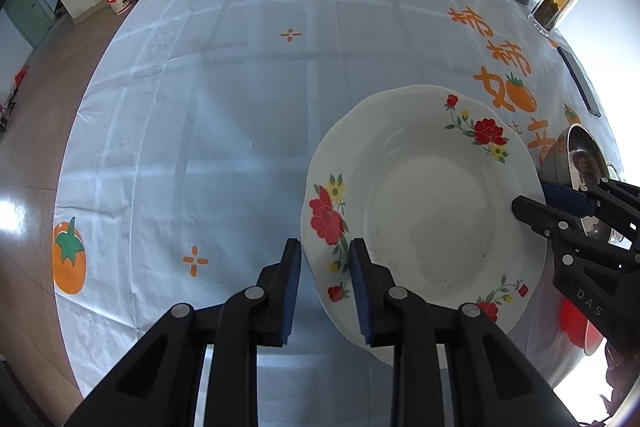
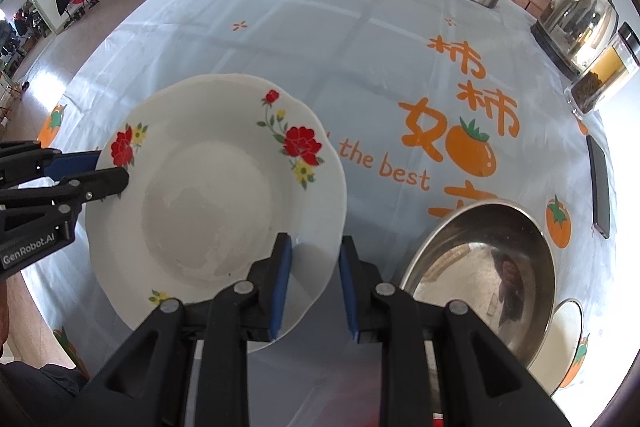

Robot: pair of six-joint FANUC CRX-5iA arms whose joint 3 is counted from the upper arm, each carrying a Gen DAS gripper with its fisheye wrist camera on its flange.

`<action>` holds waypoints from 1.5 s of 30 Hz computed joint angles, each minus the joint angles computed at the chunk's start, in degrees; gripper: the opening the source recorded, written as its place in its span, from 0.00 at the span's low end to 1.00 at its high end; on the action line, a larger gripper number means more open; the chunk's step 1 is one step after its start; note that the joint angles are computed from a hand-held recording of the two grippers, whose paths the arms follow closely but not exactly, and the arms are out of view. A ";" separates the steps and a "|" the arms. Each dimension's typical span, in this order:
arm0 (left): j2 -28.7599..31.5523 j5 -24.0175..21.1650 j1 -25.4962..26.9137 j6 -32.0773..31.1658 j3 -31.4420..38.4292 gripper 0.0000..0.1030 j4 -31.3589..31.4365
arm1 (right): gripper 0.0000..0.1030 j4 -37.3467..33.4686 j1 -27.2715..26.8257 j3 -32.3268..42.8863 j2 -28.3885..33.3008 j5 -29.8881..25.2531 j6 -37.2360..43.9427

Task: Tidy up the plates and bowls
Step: 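Carry the white red-flower plate with both grippers and lower it onto the plate stack, then open both grippers to release the plate onto the stack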

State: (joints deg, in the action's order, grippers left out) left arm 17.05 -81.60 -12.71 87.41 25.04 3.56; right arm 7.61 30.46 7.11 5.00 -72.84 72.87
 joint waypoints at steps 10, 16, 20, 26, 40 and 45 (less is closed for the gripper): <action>-0.43 0.06 0.32 0.33 -0.40 0.27 0.29 | 0.23 0.53 0.14 0.02 0.18 0.19 -0.01; -0.45 -0.35 0.24 0.80 -0.10 0.33 -0.42 | 0.23 1.53 0.44 -0.39 0.03 0.51 0.26; -0.66 -0.46 0.35 1.39 -0.03 0.38 -1.21 | 0.23 3.57 1.23 -1.21 -0.20 1.35 0.25; -0.98 -0.48 0.42 2.57 -0.12 0.49 -1.99 | 0.25 2.82 0.89 -0.94 -0.16 1.52 0.93; -2.75 1.14 -0.01 5.48 -0.77 0.67 -4.07 | 0.65 1.17 0.70 -1.35 -2.95 4.57 0.56; -3.79 1.68 -0.40 5.68 -0.73 0.67 -3.78 | 0.66 0.46 0.86 -1.92 -5.63 4.34 -0.19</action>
State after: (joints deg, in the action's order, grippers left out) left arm 13.26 -79.92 -13.11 93.09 24.30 -0.22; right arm 8.06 31.32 5.20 -0.63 -68.50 72.68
